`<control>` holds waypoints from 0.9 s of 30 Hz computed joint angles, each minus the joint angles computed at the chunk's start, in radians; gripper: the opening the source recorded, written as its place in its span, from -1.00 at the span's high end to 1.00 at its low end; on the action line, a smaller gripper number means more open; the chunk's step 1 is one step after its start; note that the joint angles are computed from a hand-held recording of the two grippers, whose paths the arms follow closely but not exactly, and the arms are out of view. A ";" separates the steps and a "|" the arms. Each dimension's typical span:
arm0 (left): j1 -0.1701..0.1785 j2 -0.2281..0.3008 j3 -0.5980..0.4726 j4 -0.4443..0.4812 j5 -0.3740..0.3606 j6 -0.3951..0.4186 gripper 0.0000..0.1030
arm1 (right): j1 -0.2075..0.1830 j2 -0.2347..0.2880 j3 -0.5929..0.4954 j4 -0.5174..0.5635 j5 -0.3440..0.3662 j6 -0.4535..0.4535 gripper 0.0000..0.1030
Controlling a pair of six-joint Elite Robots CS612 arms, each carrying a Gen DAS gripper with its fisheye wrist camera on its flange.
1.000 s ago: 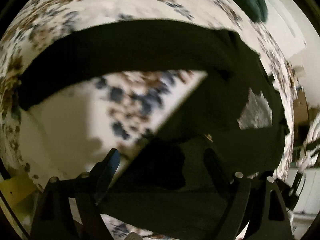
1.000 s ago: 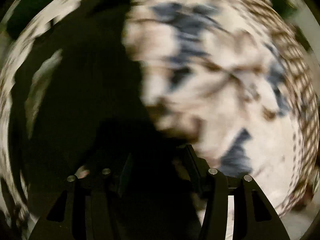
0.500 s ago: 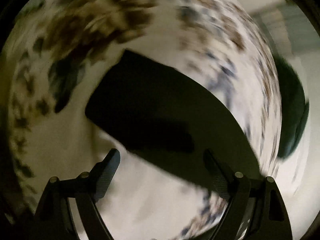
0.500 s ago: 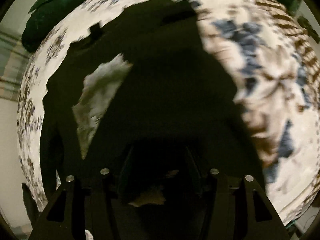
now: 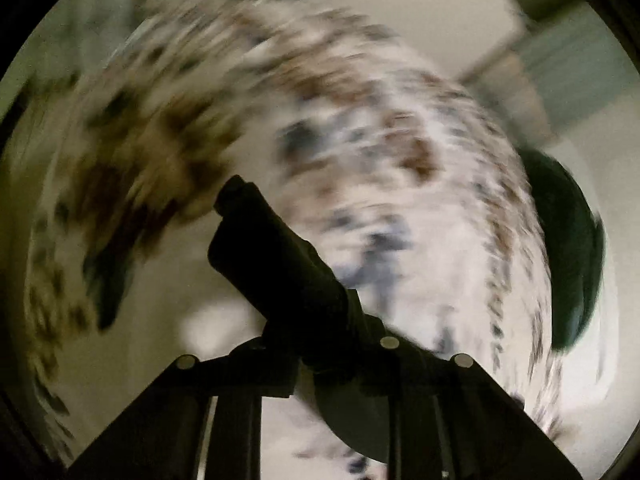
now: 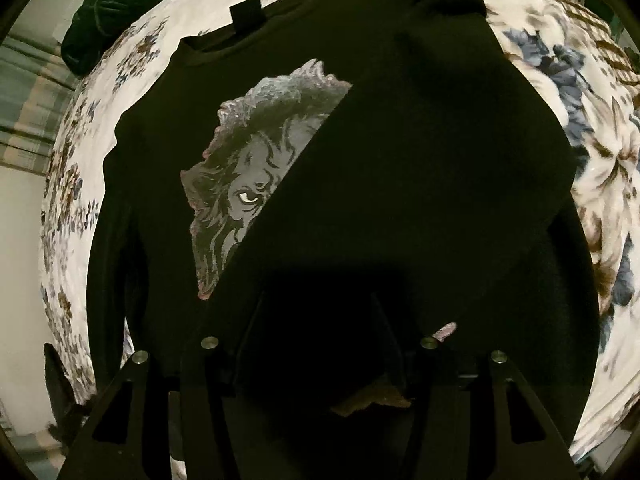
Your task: Fold small clothes
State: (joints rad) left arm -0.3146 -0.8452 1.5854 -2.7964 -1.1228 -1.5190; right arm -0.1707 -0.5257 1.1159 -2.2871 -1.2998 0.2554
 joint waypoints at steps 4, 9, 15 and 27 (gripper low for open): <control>-0.030 0.014 -0.118 -0.008 0.036 0.324 0.68 | -0.016 0.007 -0.002 0.001 0.033 0.007 -0.08; -0.085 0.108 -0.356 -0.033 -0.087 0.691 0.68 | -0.044 -0.005 0.026 -0.026 0.087 0.009 -0.08; -0.162 0.236 -0.592 0.077 -0.364 0.880 0.68 | -0.099 -0.047 0.099 -0.064 0.107 0.040 -0.08; -0.275 0.286 -0.628 0.375 -0.618 1.107 0.68 | -0.205 -0.089 0.207 -0.019 0.147 -0.013 -0.08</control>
